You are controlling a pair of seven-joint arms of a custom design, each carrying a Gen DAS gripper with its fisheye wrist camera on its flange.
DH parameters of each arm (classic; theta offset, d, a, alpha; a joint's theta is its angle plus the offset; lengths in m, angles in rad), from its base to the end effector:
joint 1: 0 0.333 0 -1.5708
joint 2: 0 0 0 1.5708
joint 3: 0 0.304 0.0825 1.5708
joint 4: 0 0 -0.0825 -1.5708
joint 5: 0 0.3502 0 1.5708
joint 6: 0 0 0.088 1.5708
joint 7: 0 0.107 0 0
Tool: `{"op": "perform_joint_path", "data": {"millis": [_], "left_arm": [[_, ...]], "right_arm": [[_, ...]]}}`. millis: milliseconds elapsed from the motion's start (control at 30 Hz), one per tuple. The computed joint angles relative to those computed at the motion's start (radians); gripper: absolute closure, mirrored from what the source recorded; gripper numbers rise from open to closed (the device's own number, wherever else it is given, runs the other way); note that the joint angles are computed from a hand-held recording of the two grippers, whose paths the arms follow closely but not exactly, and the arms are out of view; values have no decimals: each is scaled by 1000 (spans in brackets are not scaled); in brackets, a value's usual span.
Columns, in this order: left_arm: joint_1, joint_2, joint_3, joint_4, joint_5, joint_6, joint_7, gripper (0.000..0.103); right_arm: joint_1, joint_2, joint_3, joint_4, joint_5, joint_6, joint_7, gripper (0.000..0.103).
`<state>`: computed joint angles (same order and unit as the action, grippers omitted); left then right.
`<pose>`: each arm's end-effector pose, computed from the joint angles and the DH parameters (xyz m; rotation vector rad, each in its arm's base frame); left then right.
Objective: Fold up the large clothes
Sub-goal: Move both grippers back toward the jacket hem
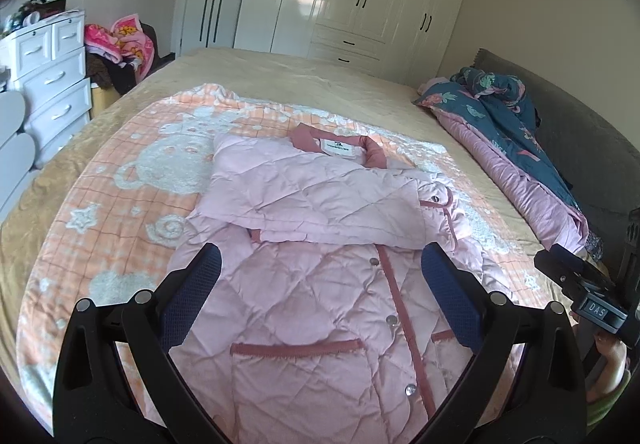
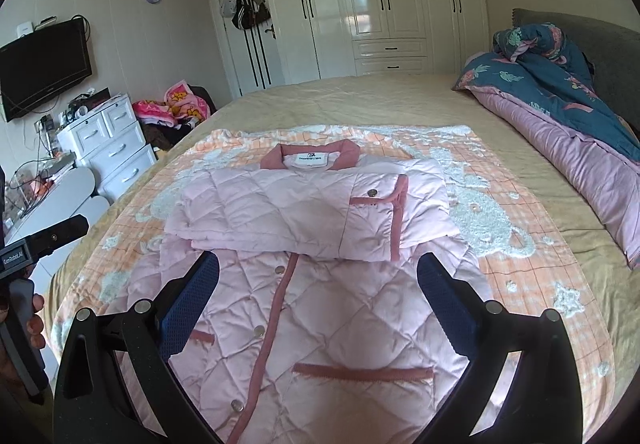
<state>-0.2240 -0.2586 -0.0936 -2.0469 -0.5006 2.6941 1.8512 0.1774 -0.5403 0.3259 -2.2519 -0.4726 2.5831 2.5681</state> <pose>0.4778 -0.1468 0.6520 -1.5430 2.0013 -1.2357 0.3481 0.2405 0.6497 -1.4597 1.7267 -0.7407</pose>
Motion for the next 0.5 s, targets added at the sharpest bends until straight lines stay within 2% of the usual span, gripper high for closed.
{"op": "perform_joint_path", "data": {"millis": [500], "left_arm": [[-15,-158,8,-147,82,12,-62,9]], "right_arm": [[28,-160,13,-63,59,-89,-24,4]]}}
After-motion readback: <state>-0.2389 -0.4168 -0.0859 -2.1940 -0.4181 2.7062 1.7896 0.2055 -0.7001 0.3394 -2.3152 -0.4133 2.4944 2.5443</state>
